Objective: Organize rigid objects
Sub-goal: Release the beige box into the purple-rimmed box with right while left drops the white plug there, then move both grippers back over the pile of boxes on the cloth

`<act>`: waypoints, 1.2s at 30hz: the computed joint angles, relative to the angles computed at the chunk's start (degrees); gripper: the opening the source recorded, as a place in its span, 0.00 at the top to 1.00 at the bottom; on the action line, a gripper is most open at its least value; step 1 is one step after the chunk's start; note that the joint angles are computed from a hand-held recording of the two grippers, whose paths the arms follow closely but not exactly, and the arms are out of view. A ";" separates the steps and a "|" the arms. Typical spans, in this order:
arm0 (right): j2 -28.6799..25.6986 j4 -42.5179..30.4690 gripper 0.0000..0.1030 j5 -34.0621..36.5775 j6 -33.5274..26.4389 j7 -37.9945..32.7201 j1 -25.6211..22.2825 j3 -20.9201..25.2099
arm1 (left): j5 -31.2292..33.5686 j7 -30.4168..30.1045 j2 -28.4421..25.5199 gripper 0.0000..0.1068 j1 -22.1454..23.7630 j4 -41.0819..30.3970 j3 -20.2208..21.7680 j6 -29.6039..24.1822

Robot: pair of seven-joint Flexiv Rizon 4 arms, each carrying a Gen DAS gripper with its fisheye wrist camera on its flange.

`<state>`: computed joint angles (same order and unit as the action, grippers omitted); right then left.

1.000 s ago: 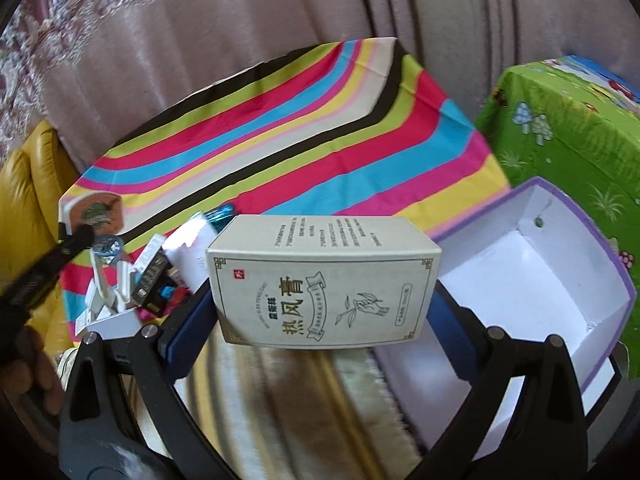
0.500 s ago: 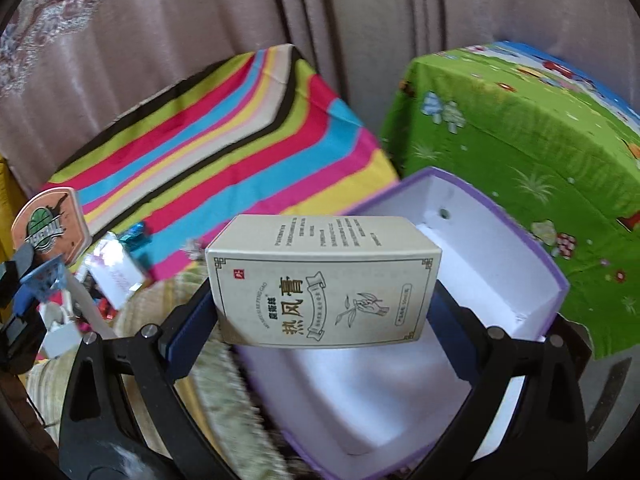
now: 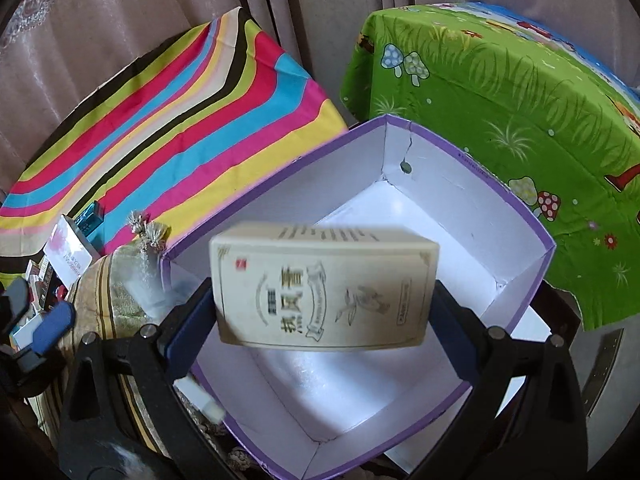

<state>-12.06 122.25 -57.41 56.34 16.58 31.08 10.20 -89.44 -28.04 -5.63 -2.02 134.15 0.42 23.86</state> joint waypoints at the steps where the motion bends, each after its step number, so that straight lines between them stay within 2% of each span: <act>1: -0.10 0.18 0.03 -1.10 0.68 0.59 -0.05 -0.26 | 0.43 0.25 0.30 0.54 0.02 0.09 0.10 -0.09; 7: -0.46 0.58 0.03 -7.70 2.51 4.41 -0.10 -1.26 | 2.73 3.36 2.97 0.42 -0.64 1.13 0.57 1.68; 14: -0.62 -0.47 0.03 -11.79 4.57 4.24 -0.64 -1.13 | 5.42 3.86 4.69 0.38 -0.09 1.57 1.70 3.49; 17: -0.94 -0.94 0.03 -11.08 5.33 3.04 -0.69 -0.81 | 5.51 4.98 6.25 0.38 -0.06 2.46 2.06 6.99; 26: -2.91 -2.72 0.03 -7.54 9.94 -2.63 0.36 -0.89 | 3.91 7.44 10.21 0.38 2.59 5.87 4.93 9.89; 31: -4.34 -4.58 0.03 -6.73 10.69 -6.22 2.33 -1.28 | 2.81 8.99 13.44 0.38 5.05 8.46 7.03 13.77; 36: -5.82 -5.81 0.03 -7.25 13.89 -7.33 3.65 -2.16 | 2.63 9.88 14.75 0.38 8.52 10.15 9.21 15.84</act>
<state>-17.88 116.44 -64.67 70.23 9.25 34.73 8.04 -86.80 -18.16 9.12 6.50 144.31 9.63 39.70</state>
